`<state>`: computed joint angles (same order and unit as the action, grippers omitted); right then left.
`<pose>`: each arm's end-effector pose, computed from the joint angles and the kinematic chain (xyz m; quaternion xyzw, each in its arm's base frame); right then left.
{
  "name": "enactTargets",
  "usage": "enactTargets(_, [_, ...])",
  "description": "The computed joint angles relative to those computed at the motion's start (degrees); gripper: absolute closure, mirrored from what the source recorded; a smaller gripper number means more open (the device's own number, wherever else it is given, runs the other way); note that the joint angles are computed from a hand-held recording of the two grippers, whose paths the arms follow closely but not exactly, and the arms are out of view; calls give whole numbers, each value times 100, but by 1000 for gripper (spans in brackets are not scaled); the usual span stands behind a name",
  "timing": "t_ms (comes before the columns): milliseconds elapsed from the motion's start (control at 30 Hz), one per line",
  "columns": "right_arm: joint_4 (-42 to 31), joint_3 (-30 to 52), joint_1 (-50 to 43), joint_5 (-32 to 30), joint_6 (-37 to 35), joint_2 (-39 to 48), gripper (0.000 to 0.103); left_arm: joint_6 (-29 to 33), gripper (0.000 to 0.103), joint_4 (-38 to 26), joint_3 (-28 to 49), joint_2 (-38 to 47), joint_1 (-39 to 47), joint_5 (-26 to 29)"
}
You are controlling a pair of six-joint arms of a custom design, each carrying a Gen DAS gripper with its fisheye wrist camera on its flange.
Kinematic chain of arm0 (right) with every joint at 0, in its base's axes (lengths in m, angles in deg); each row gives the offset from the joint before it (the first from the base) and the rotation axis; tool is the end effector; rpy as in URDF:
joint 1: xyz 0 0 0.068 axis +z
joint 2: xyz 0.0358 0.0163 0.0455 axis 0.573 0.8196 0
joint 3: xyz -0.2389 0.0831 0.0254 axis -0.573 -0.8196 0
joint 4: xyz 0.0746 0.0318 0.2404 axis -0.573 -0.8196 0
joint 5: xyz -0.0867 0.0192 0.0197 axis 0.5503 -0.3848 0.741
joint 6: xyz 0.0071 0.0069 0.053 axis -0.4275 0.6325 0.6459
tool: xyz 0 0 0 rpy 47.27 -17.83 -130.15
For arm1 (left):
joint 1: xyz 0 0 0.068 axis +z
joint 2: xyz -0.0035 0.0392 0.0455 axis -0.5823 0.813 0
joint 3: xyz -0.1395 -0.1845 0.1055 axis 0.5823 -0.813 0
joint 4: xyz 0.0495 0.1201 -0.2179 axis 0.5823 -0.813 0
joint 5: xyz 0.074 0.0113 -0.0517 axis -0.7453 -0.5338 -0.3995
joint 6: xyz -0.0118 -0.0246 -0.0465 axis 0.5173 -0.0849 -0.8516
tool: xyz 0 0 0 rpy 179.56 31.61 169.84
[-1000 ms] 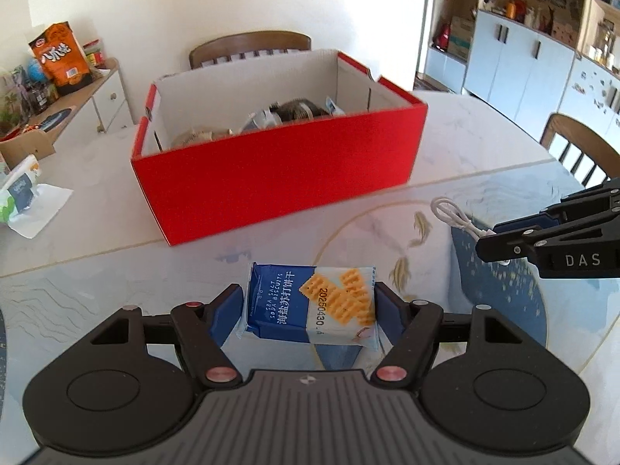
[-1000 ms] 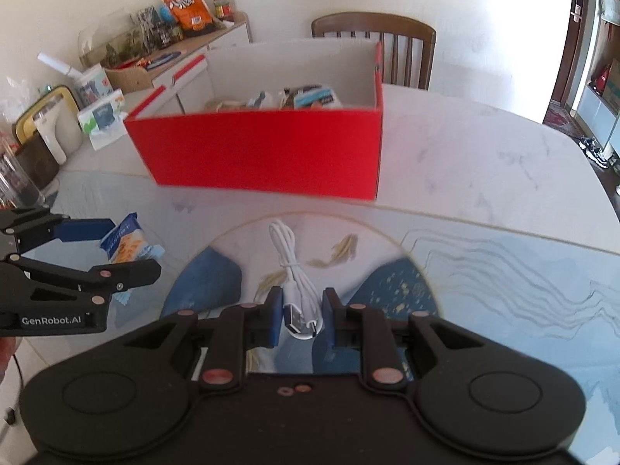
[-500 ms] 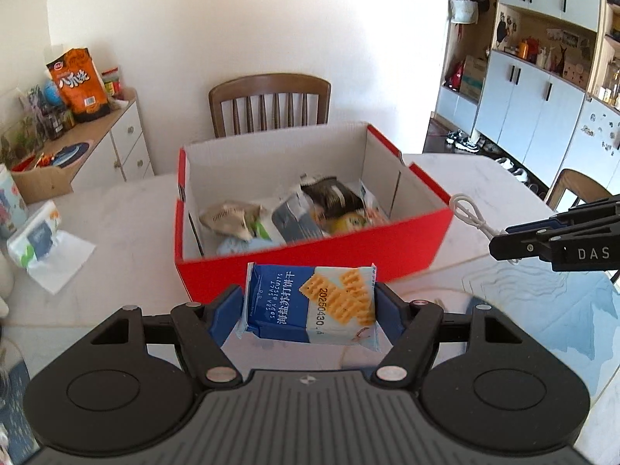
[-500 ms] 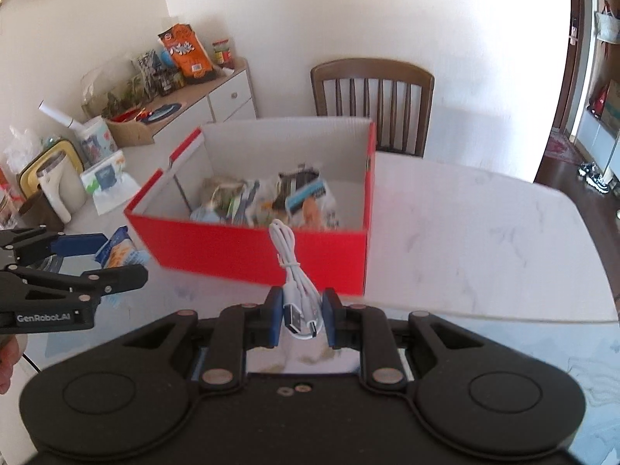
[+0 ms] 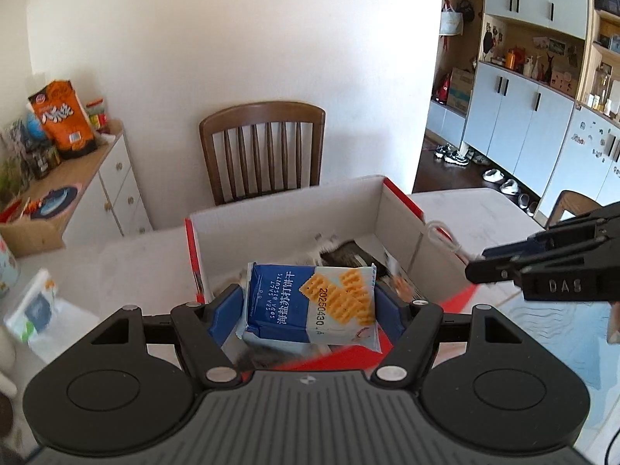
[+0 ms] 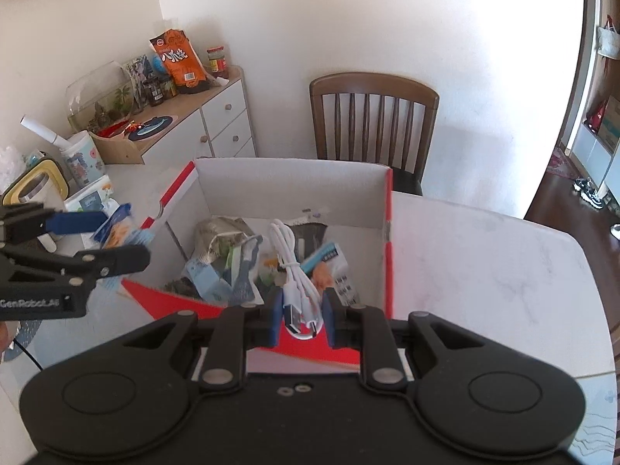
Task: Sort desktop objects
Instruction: 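Carry the cracker packet with the left tool while the right tool carries the cable over the box, then open the left tool to drop the cracker packet while the right tool releases the cable into the box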
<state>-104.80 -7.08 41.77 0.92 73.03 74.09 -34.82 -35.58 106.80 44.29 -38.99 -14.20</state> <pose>0.2910 0.0440 0.2683 -0.1594 0.9135 0.1202 0.3545 0.2634 -0.0201 0.2708 0.1036 0.8971 -0.0487 0.4268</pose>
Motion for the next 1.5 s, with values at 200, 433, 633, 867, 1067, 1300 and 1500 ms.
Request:
enactTargets(200, [88, 466, 290, 254, 244, 678, 82, 43, 31, 294, 678, 1008, 15, -125])
enactTargets(433, [214, 725, 484, 507, 408, 1310, 82, -73, 31, 447, 1394, 2143, -83, -243])
enactTargets(633, [262, 819, 538, 536, 520, 1630, 82, -195, 31, 606, 1706, 2760, -168, -414])
enactTargets(867, [272, 828, 631, 549, 533, 1758, 82, -190, 31, 612, 2043, 3302, -205, -480])
enactTargets(1067, [285, 824, 628, 516, 555, 1853, 82, -195, 31, 574, 2216, 3627, -245, -501])
enactTargets(1300, [330, 794, 636, 542, 580, 1946, 82, -225, 31, 442, 2399, 3901, -234, -425])
enactTargets(1500, [293, 865, 611, 467, 601, 2069, 82, -271, 31, 296, 2510, 4050, -235, -343])
